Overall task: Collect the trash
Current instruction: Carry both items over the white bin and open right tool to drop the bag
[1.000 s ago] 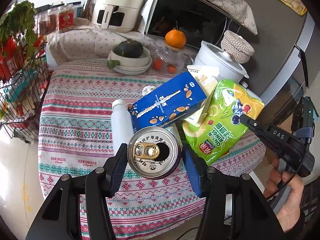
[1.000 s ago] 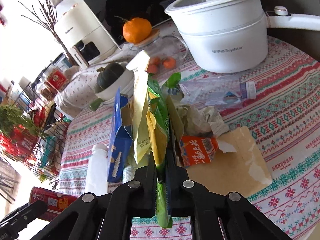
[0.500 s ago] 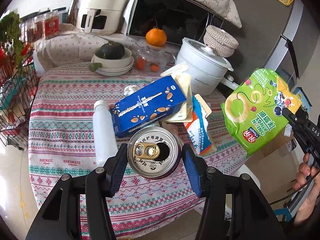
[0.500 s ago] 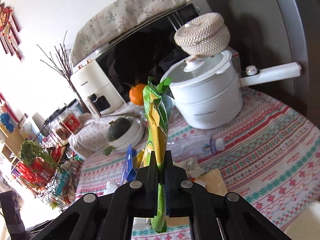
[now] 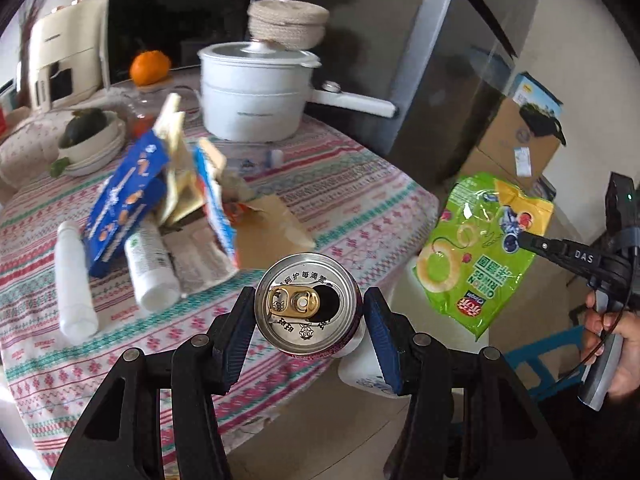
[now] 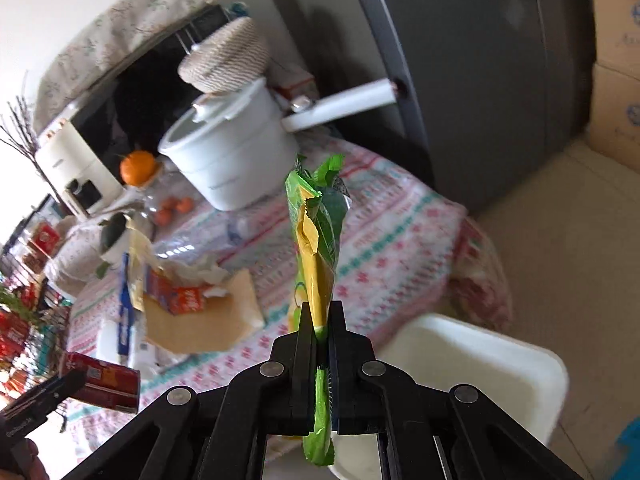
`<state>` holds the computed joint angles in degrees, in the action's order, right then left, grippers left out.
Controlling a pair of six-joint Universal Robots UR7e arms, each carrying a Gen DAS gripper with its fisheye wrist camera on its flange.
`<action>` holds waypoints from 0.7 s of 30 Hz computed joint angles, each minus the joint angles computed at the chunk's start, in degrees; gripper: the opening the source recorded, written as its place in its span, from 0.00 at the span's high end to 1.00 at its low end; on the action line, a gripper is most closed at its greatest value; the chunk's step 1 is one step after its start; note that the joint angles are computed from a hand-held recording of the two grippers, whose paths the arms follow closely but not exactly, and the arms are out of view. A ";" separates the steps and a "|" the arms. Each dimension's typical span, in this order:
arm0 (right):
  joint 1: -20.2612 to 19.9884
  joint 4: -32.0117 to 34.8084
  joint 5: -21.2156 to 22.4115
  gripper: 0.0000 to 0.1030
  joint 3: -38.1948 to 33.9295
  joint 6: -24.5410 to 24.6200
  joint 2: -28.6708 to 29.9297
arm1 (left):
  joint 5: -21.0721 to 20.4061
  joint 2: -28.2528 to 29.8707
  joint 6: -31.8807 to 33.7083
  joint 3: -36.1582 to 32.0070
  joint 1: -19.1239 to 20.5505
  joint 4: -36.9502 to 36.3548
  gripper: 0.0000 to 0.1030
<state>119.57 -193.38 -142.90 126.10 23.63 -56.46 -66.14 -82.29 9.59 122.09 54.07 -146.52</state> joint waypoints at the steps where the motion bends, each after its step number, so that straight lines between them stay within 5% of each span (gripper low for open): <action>1: -0.42 1.65 -0.90 0.97 1.03 1.52 -0.58 | -0.42 0.69 0.45 0.95 -0.91 -0.53 0.45; 4: -2.21 7.51 -2.14 0.97 3.68 6.71 -2.57 | -1.82 3.38 1.60 3.39 -3.26 -2.70 0.45; 9: -9.87 15.29 5.42 0.97 7.65 13.77 -6.06 | -2.27 8.78 3.38 6.26 -5.94 -6.33 0.45; 13: -16.83 12.25 14.70 0.97 10.25 14.61 -5.64 | -1.23 12.01 4.10 6.55 -6.32 -7.52 0.45; 17: -21.04 7.89 19.29 0.95 11.12 12.62 -4.60 | -0.71 13.53 3.91 5.78 -5.69 -7.69 0.45; 21: -23.49 11.90 20.14 0.92 10.66 14.17 -5.18 | -0.23 14.60 3.64 4.71 -5.01 -7.33 0.45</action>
<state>96.08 -181.48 -122.76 136.76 37.80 -61.64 -66.37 -67.69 13.23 126.80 49.05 -153.85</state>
